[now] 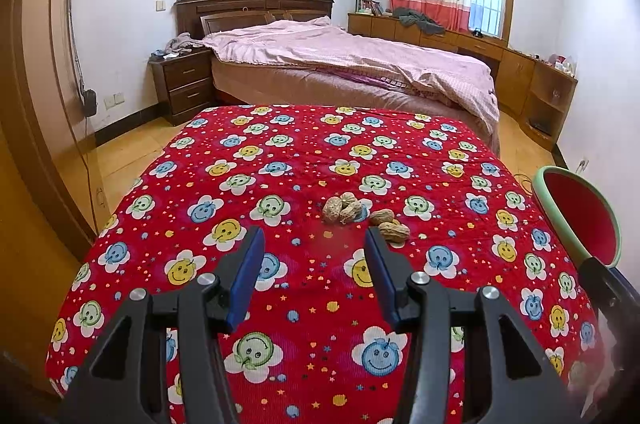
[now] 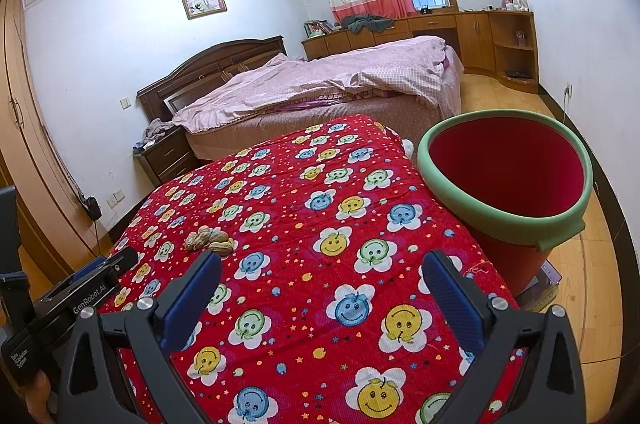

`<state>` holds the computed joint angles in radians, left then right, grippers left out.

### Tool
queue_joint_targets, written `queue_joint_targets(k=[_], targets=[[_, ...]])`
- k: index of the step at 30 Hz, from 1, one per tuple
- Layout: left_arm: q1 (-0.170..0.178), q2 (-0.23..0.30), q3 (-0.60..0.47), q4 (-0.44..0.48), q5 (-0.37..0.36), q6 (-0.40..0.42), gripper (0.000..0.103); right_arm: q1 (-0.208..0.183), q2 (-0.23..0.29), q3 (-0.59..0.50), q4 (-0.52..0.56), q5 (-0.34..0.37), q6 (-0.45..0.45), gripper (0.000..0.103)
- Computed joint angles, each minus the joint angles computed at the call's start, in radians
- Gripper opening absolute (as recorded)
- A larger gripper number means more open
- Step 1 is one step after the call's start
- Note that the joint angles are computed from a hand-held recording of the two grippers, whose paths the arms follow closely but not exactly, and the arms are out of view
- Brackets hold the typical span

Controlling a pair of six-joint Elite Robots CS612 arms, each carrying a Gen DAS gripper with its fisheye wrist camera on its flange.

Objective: Collect trash

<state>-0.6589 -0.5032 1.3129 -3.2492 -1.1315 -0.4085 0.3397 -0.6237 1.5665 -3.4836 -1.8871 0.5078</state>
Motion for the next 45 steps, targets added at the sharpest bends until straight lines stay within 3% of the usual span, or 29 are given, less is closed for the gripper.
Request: queue_joint_targets(k=[45], targets=[[0.0, -0.003, 0.005, -0.006, 0.004, 0.001, 0.052, 0.006, -0.003, 0.005, -0.013, -0.012, 0.011, 0.102]])
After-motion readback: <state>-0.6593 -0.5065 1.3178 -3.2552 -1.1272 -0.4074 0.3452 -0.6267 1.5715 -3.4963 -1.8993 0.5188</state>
